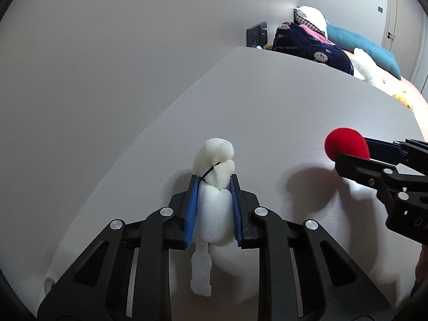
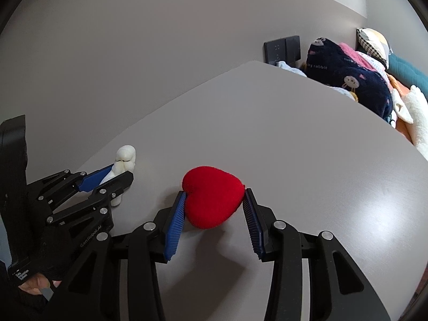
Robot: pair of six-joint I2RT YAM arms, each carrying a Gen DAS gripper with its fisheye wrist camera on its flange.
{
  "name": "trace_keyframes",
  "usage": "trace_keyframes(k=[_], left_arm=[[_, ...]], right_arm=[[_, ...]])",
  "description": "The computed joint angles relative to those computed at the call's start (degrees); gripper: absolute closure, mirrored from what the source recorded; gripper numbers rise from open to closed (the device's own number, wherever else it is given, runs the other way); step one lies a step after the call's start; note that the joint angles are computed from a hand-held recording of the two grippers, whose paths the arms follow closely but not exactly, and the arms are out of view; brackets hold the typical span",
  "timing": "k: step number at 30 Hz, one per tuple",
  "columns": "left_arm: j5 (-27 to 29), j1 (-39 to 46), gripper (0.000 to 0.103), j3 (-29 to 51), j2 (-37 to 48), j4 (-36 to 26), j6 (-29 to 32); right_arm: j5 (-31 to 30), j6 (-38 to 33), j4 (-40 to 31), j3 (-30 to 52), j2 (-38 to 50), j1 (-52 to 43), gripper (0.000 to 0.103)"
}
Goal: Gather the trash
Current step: 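Carry the white plush and red heart toward the black bin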
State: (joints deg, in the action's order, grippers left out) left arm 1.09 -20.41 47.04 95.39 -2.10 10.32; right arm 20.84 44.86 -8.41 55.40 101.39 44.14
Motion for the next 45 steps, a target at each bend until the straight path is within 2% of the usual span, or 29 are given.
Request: trace_keyframes(k=[9, 19, 30, 45], left_arm=[[-0.3, -2.3, 0.081, -4.7, -9.6, -4.4, -3.3], [-0.3, -7.6, 0.081, -11.1, -21.8, -9.1, -8.3], [-4.2, -16.6, 0.081, -15.9, -32.9, -14.8, -14.3], [-10.8, -32.6, 0.081, -17.9, -36.9, -18.6, -24.2]], right_arm=[[2.9, 4.2, -4.1, -4.7, -8.6, 4.3, 0.058], [7.9, 12.7, -12.2, -9.1, -17.8, 12.8, 0.058], [15.5, 26.6, -24.8, -10.2, -23.8, 25.3, 0.058], [21.3, 50.5, -40.7, -12.7, -27.8, 41.1, 0.058]])
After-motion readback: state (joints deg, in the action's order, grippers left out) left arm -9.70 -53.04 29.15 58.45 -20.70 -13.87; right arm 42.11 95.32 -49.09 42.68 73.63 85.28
